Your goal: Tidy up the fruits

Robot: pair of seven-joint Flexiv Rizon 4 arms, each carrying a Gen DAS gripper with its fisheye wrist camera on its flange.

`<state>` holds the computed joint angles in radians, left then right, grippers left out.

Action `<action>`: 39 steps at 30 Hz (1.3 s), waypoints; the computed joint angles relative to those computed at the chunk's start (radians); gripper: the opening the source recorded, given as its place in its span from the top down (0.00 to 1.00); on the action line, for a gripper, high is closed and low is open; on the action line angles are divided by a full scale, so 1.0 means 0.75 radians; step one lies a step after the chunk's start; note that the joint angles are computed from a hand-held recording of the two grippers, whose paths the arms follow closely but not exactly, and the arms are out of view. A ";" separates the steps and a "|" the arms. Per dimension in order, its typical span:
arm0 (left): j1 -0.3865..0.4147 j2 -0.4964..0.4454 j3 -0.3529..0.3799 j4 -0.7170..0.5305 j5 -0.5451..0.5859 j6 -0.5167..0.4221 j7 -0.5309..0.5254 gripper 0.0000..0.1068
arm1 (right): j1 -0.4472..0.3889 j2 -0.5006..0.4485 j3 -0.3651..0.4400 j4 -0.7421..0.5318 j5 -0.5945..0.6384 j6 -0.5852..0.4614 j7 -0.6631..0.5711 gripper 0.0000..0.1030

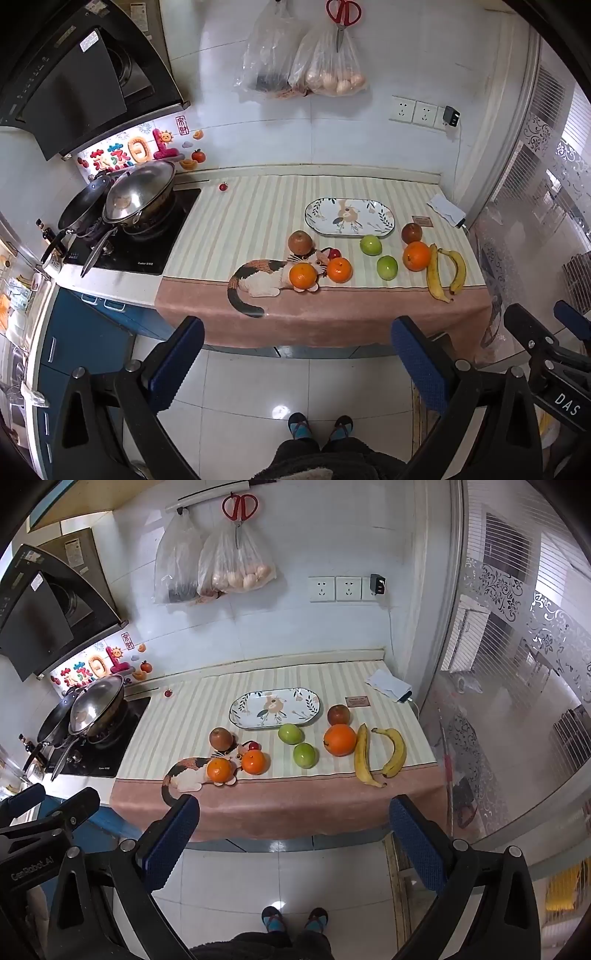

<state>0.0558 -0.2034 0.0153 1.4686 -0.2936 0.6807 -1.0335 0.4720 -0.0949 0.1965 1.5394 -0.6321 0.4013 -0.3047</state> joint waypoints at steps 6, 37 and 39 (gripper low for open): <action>0.003 0.001 0.003 -0.002 0.009 -0.011 0.002 0.04 | 0.000 0.004 0.001 0.006 -0.012 0.004 0.003 0.00; -0.016 -0.042 -0.015 -0.077 0.016 -0.057 -0.010 0.04 | -0.026 0.007 -0.009 0.014 -0.001 0.007 -0.006 0.00; -0.019 -0.047 -0.016 -0.087 0.021 -0.063 -0.015 0.04 | -0.028 0.008 -0.009 0.016 -0.002 0.007 -0.005 0.00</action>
